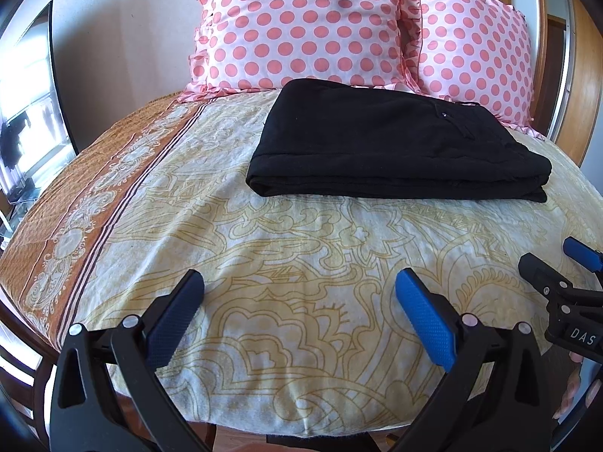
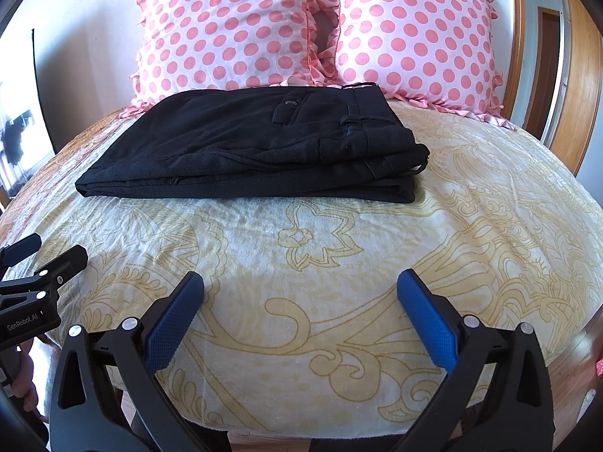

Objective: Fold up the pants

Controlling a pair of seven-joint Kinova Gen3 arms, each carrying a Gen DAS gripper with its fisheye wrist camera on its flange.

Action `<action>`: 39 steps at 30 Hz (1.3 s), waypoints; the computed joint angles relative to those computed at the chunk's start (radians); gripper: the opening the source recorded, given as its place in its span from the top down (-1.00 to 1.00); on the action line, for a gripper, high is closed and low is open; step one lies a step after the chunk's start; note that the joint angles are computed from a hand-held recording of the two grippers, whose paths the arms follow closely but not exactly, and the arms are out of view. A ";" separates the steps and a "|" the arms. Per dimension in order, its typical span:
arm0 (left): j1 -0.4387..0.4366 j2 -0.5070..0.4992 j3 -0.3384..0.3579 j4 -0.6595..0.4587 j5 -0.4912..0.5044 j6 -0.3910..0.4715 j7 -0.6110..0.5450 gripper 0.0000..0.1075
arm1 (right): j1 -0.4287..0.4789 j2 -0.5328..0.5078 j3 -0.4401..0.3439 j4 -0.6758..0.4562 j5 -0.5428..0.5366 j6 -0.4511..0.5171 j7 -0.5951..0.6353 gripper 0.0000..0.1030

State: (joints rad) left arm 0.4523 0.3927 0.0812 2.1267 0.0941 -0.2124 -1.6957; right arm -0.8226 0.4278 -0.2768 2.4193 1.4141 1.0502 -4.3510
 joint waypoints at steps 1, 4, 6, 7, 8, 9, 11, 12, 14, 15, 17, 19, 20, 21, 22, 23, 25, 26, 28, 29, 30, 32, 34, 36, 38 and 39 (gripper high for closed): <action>-0.002 0.000 0.002 -0.001 -0.001 0.002 0.000 -0.89 | 0.000 0.000 0.000 -0.001 -0.001 0.000 0.000 -0.97; -0.003 0.000 0.003 -0.001 -0.002 -0.001 0.000 -0.89 | 0.000 0.001 0.000 -0.001 -0.001 0.000 -0.001 -0.97; -0.005 0.001 0.005 -0.001 -0.003 -0.002 0.001 -0.89 | 0.000 0.001 0.000 -0.001 -0.001 0.000 -0.001 -0.97; -0.006 0.001 0.006 0.001 -0.004 -0.005 0.001 -0.89 | 0.000 0.001 0.000 -0.001 -0.001 0.000 -0.001 -0.97; -0.006 0.001 0.006 0.001 -0.004 -0.005 0.001 -0.89 | 0.000 0.001 0.000 -0.001 -0.001 0.000 -0.001 -0.97; -0.006 0.001 0.006 0.000 -0.004 -0.005 0.000 -0.89 | 0.000 0.001 0.000 -0.001 -0.001 0.001 -0.001 -0.97; -0.006 0.001 0.006 0.000 -0.004 -0.005 0.000 -0.89 | 0.000 0.001 0.000 0.000 -0.001 0.001 -0.001 -0.97; -0.006 0.001 0.006 0.000 -0.004 -0.003 0.000 -0.89 | 0.000 0.001 0.000 0.000 -0.001 0.001 -0.001 -0.97; -0.005 0.001 0.005 0.001 -0.003 -0.006 0.000 -0.89 | 0.000 0.001 0.000 0.000 -0.001 0.001 -0.002 -0.97; -0.005 0.001 0.005 0.001 -0.003 -0.006 0.000 -0.89 | -0.001 0.002 0.000 0.001 0.000 0.001 -0.003 -0.97; -0.009 0.001 0.008 0.000 -0.005 -0.005 0.001 -0.89 | -0.001 0.002 -0.001 0.001 0.000 0.001 -0.004 -0.97; -0.009 0.001 0.008 0.000 -0.006 -0.005 0.001 -0.89 | -0.001 0.002 -0.001 0.001 0.000 0.001 -0.004 -0.97; -0.009 0.001 0.008 0.001 -0.006 -0.004 0.001 -0.89 | -0.001 0.002 -0.001 0.001 0.000 0.001 -0.004 -0.97; -0.009 0.001 0.008 0.000 -0.006 -0.004 0.001 -0.89 | -0.001 0.002 -0.001 0.001 0.000 0.001 -0.004 -0.97; -0.009 0.001 0.008 0.000 -0.006 -0.004 0.001 -0.89 | -0.001 0.003 -0.001 0.000 0.001 0.002 -0.005 -0.97; -0.009 0.001 0.008 0.000 -0.006 -0.004 0.001 -0.89 | -0.001 0.003 -0.001 0.000 0.001 0.002 -0.005 -0.97; -0.009 0.001 0.008 0.000 -0.006 -0.004 0.001 -0.89 | -0.001 0.004 -0.001 0.001 0.001 0.003 -0.006 -0.97; -0.009 0.001 0.008 0.000 -0.006 -0.004 0.001 -0.89 | -0.001 0.004 -0.001 0.001 0.001 0.003 -0.007 -0.97; -0.008 0.001 0.007 -0.001 -0.006 -0.003 0.000 -0.89 | -0.001 0.004 -0.001 0.001 0.001 0.003 -0.007 -0.97; -0.010 0.001 0.009 -0.001 -0.007 -0.001 0.002 -0.89 | -0.001 0.004 -0.001 0.001 0.001 0.003 -0.007 -0.97; -0.004 0.001 0.004 -0.001 -0.003 -0.002 0.001 -0.89 | -0.002 0.005 -0.001 0.001 0.001 0.003 -0.007 -0.97; 0.002 0.000 0.000 0.002 0.002 -0.007 -0.001 -0.89 | -0.002 0.005 -0.001 0.001 0.001 0.004 -0.008 -0.97; 0.000 0.000 0.001 0.002 0.001 -0.008 -0.001 -0.89 | -0.002 0.006 -0.001 0.001 0.002 0.004 -0.009 -0.97; -0.001 0.001 0.002 0.006 0.001 -0.014 -0.002 -0.89 | -0.002 0.007 -0.001 0.001 0.002 0.004 -0.010 -0.97; -0.002 0.002 0.004 0.007 0.002 -0.019 -0.002 -0.89 | -0.002 0.007 -0.001 0.001 0.002 0.005 -0.011 -0.97; -0.003 0.002 0.005 0.008 0.002 -0.020 -0.002 -0.89 | -0.003 0.008 -0.001 0.001 0.002 0.005 -0.011 -0.97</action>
